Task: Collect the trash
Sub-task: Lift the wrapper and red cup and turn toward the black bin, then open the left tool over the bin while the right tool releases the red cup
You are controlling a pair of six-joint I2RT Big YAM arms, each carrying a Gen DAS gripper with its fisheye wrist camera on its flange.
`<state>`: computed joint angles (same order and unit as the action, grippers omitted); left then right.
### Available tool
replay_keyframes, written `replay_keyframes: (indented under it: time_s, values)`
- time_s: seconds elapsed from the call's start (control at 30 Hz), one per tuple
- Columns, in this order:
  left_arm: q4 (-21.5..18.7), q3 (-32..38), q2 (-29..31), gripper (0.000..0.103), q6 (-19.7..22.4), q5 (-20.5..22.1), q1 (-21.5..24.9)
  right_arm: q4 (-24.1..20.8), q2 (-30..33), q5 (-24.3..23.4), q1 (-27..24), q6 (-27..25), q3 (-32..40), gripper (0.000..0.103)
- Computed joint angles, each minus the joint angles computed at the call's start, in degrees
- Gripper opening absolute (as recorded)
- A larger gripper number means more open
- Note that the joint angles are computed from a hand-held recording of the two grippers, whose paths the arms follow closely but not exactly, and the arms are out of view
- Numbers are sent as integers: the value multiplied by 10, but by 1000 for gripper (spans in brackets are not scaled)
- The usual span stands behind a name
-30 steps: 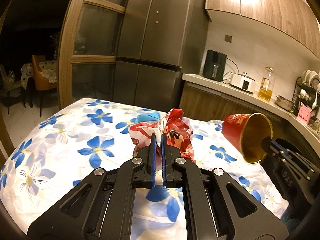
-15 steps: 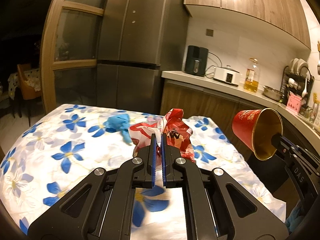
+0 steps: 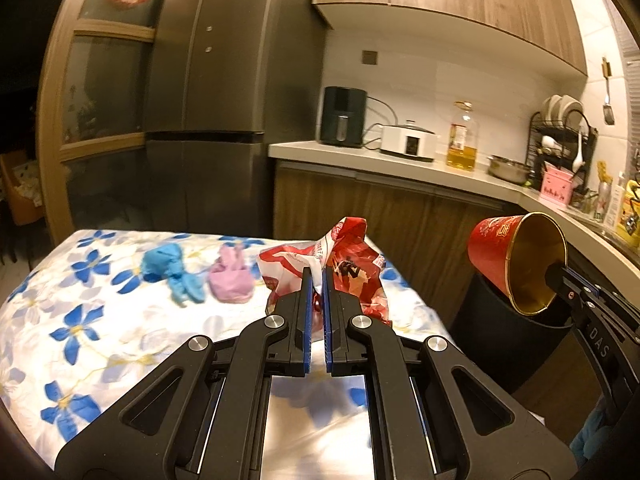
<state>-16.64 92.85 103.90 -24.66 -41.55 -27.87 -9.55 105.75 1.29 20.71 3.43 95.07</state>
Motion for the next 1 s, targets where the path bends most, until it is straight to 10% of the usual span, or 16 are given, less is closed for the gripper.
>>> replay_keyframes:
  time_s: [1.0]
  values:
    - [-78,455,274,4,125,131,-38,7,35,72,-96,35,55,3]
